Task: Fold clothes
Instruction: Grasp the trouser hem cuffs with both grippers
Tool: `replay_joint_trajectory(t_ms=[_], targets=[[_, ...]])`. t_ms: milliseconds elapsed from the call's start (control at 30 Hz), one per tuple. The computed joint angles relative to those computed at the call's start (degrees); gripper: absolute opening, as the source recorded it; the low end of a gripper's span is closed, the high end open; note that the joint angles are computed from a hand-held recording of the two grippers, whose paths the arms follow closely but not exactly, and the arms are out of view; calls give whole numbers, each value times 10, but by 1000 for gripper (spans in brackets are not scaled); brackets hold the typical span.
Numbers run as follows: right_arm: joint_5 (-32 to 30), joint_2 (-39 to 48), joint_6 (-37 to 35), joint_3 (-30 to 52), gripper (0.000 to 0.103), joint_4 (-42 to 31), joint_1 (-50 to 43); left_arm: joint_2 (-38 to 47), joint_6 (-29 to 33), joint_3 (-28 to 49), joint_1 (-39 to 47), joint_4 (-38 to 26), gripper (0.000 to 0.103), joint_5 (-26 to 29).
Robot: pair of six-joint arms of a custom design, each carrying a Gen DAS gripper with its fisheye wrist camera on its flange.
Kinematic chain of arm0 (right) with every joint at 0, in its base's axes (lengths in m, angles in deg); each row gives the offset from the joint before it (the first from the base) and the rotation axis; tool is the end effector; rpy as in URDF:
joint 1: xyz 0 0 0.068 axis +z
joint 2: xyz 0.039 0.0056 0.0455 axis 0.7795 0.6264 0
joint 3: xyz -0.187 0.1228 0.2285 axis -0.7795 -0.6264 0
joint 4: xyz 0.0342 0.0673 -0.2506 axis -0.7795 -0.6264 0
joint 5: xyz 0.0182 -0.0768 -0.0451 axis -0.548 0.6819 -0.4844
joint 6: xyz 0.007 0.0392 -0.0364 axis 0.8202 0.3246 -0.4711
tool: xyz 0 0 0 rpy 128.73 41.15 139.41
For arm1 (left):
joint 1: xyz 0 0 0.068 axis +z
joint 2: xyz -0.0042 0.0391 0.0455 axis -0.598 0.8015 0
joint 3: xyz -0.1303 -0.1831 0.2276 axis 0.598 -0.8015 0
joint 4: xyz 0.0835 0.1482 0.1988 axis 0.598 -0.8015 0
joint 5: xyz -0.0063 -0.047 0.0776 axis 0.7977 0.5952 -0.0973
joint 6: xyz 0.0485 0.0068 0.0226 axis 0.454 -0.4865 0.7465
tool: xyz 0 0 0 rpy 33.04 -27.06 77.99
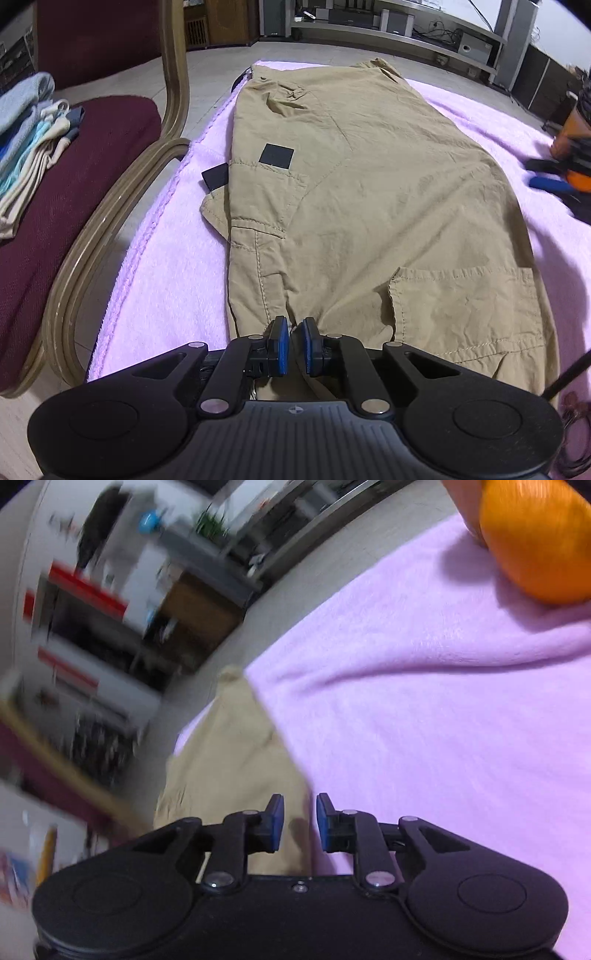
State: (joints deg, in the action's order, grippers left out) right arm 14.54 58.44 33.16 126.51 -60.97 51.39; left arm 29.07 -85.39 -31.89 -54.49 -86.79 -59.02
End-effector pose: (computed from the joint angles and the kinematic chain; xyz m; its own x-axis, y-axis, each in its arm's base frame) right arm 0.3831 0.0254 0.2112 -0.8937 0.2264 -0.3873 -0.1299 0.6957 0.7065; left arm 0.2331 -0.0634 0.2804 -0.7967 -0.3022 -0.5234 -0.3400 0.9401 -0.0254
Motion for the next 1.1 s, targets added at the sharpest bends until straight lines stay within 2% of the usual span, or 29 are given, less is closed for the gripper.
replay_joint_trajectory(t_ms=[67,167,233,333,367,433,467,567,633,733,767,900,1000,1067,1100], targets=[[-25,-61,-93,7,20,-124,-30,-26,-19,-8,11,-2,12,16],[-37,-151,-215,30,30,-313,-80,-99,-56,-15,17,-18,15,9],[-63,-200,-278,32,44,-407,-115,-165,-85,-24,20,-33,33,2],[-124,-235,-408,46,56,-577,-194,-259,-154,-49,14,-68,39,17],[-133,-242,-449,42,58,-627,-217,-276,-179,-58,9,-82,39,33],[-129,-264,-483,3,58,-662,-238,-297,-221,-75,-8,-101,42,68],[-115,-277,-478,-29,58,-647,-237,-300,-238,-83,-22,-103,43,77],[-61,-316,-390,-125,56,-536,-187,-302,-281,-105,-72,-100,50,84],[-44,-339,-367,-173,40,-492,-178,-296,-296,-112,-96,-92,58,72],[-35,-385,-345,-227,25,-455,-201,-295,-303,-124,-103,-65,66,82],[-37,-396,-343,-242,25,-447,-212,-297,-307,-132,-106,-51,67,89],[-62,-380,-411,-252,25,-501,-258,-287,-305,-154,-85,2,68,137],[-67,-376,-418,-249,25,-504,-255,-274,-315,-169,-75,37,64,165],[-72,-382,-416,-253,26,-499,-250,-252,-311,-174,-69,56,51,177],[-74,-381,-414,-254,26,-495,-247,-237,-309,-173,-70,57,25,179]])
